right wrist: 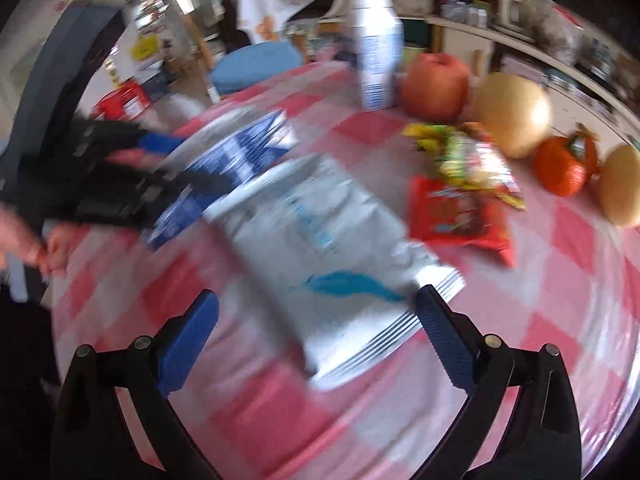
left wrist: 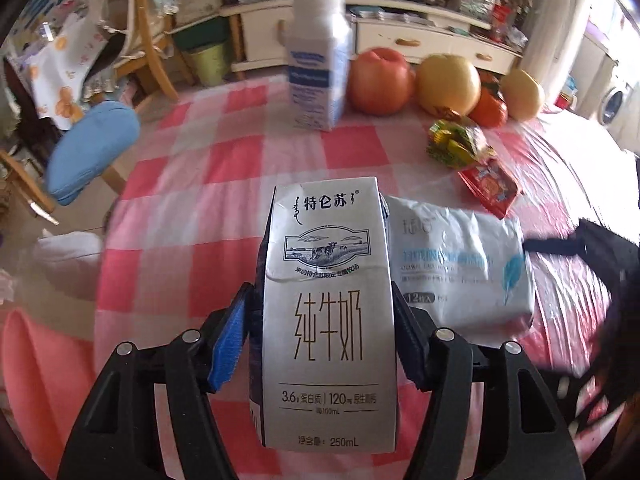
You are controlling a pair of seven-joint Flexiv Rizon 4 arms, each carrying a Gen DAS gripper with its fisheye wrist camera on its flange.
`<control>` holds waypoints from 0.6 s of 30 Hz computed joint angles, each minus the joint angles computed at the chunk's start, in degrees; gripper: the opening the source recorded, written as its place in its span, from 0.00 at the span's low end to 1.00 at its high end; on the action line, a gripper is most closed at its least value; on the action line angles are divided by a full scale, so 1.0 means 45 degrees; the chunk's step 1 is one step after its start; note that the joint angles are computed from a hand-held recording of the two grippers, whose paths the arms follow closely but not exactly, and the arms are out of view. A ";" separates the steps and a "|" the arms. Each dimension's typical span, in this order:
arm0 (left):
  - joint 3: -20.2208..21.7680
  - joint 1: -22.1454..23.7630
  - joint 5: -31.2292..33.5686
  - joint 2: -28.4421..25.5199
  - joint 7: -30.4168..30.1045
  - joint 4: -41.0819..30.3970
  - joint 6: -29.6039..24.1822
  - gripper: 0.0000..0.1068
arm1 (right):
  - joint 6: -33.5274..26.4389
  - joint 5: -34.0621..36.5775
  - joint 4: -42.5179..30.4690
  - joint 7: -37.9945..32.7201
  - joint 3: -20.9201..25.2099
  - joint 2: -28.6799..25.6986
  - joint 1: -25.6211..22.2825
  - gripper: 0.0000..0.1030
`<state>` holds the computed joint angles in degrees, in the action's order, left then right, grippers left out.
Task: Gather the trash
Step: 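Close the right tool on the white wipes pack while the left tool holds the carton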
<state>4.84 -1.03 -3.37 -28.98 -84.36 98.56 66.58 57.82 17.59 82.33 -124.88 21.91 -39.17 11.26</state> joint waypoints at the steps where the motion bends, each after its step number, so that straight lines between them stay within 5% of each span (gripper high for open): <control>1: 0.0134 -0.0047 0.0050 0.0106 -0.0186 0.0077 0.0036 0.61 | -0.0227 0.0028 0.0075 -0.0266 0.0201 0.0071 -0.0064 0.96; 5: 0.0484 0.0014 0.0135 0.0618 -0.0963 0.0535 0.0354 0.60 | -0.1375 0.1198 -0.0234 -0.1364 0.1002 0.0208 -0.0638 0.96; 12: 0.0205 0.0510 -0.0103 0.1194 -0.0909 0.1220 0.0917 0.60 | 0.2042 0.0060 0.0506 -0.0630 -0.0409 0.0353 0.0805 0.96; 18: -0.0095 0.0734 -0.0640 0.1386 -0.0445 0.1633 0.1122 0.60 | 0.1050 -0.1410 -0.0357 -0.0535 -0.0116 -0.0485 0.0718 0.96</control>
